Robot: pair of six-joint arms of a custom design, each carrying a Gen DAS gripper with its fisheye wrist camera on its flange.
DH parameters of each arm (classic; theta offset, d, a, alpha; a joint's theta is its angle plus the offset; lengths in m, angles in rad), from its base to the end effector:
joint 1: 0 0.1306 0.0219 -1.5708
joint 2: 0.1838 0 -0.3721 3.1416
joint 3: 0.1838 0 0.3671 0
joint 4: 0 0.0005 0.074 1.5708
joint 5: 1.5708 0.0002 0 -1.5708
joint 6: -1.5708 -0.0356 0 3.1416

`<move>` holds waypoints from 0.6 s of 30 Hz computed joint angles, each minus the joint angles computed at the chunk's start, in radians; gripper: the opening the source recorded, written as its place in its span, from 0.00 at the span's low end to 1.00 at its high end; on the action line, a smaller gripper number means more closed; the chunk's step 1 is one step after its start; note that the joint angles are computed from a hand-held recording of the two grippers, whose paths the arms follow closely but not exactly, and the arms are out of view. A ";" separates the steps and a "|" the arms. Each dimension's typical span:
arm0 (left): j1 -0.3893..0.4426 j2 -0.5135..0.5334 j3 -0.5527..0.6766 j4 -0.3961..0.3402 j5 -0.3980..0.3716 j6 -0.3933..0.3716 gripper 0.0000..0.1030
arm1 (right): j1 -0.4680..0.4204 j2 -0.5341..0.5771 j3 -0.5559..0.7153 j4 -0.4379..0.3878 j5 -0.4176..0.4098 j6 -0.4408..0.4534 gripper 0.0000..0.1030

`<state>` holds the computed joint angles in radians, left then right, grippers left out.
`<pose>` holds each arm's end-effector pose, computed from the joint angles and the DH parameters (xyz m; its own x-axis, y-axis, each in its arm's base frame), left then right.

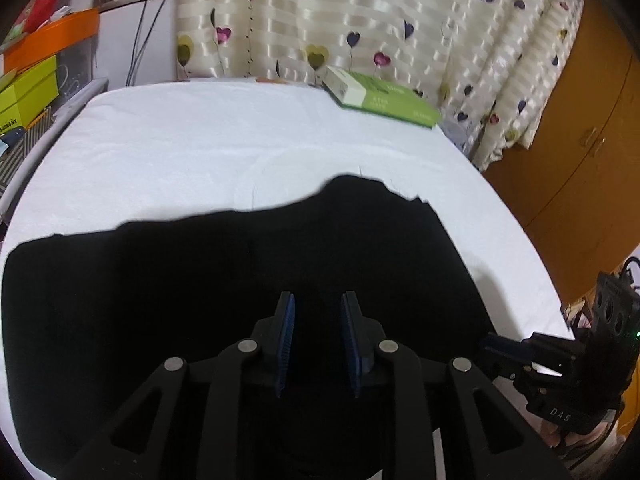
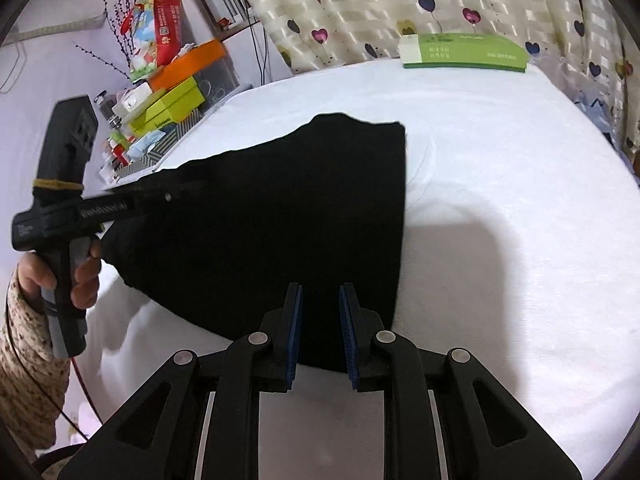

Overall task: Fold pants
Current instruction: 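Lower the folded edge onto the pants and open both grippers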

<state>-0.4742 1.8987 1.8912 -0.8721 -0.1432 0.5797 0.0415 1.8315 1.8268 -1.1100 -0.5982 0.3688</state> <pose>0.5721 -0.2885 0.3680 -0.7767 -0.2107 -0.5935 -0.0651 0.9642 -0.2572 0.5931 0.0442 0.3719 -0.7350 -0.3287 -0.5931 -0.5865 0.7471 0.3128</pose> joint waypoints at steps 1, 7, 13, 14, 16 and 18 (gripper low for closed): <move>-0.002 0.000 -0.004 -0.004 0.001 0.004 0.25 | -0.004 -0.012 -0.009 0.020 0.005 0.003 0.19; -0.008 -0.004 -0.019 -0.030 -0.026 0.046 0.26 | -0.021 0.003 -0.014 -0.002 -0.005 0.020 0.19; -0.018 -0.013 -0.034 -0.059 -0.053 0.061 0.28 | -0.035 -0.018 -0.026 0.011 0.014 0.039 0.19; -0.020 -0.015 -0.037 -0.060 -0.059 0.064 0.28 | -0.036 -0.018 -0.026 0.011 0.006 0.045 0.20; -0.024 -0.023 -0.049 -0.052 -0.064 0.079 0.29 | -0.035 -0.011 -0.021 -0.011 0.003 0.073 0.21; -0.031 -0.024 -0.054 -0.055 -0.073 0.089 0.30 | -0.037 -0.001 -0.013 -0.033 0.019 0.101 0.29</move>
